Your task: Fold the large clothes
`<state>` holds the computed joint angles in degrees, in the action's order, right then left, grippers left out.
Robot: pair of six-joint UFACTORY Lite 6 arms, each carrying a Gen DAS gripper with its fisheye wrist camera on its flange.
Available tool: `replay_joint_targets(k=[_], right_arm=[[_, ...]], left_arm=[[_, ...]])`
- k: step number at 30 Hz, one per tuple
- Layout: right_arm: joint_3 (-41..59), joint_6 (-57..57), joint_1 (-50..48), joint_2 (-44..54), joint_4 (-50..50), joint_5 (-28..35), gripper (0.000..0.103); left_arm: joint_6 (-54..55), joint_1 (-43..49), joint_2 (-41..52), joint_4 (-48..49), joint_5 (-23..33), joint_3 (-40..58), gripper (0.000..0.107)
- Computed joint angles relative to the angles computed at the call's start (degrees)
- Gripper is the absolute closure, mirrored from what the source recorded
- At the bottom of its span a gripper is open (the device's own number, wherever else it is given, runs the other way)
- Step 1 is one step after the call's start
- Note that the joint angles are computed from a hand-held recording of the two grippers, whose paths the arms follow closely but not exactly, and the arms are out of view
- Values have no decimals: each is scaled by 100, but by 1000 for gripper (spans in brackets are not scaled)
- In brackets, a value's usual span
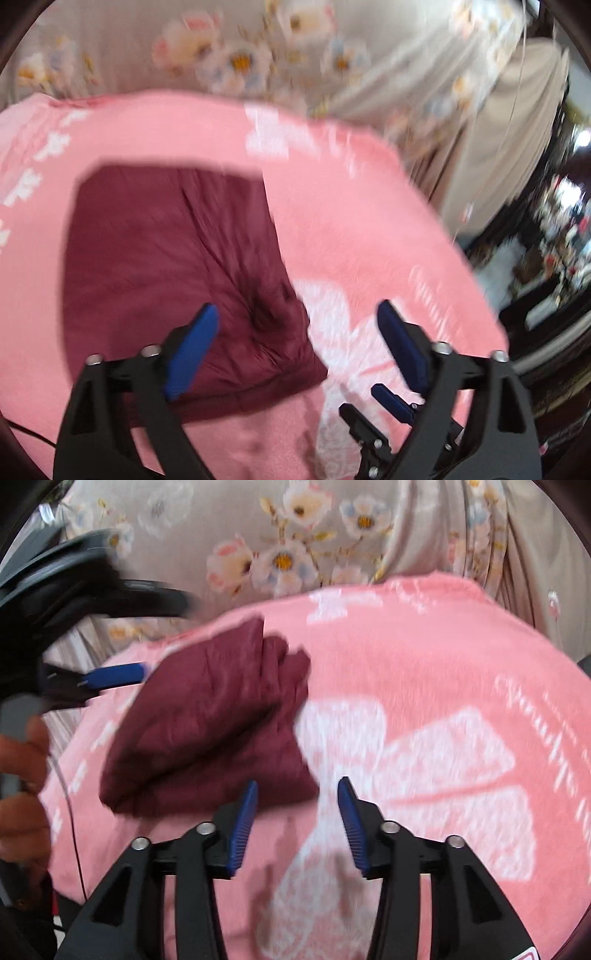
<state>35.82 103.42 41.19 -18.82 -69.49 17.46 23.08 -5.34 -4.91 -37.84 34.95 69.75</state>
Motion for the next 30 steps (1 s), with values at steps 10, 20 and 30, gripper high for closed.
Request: replay_joint_targets(k=[10, 20, 30], right_arm=[[3099, -3355, -605, 2004, 2419, -693, 45], [7309, -7161, -1135, 5602, 7069, 612, 45], [6705, -8039, -1390, 5744, 8064, -304, 97]], left_arm=[[-1369, 1502, 1921, 1585, 253, 2727, 19], [-2110, 1511, 3727, 2347, 246, 4159, 19], [-2618, 1181, 4523, 2721, 351, 4933, 19]])
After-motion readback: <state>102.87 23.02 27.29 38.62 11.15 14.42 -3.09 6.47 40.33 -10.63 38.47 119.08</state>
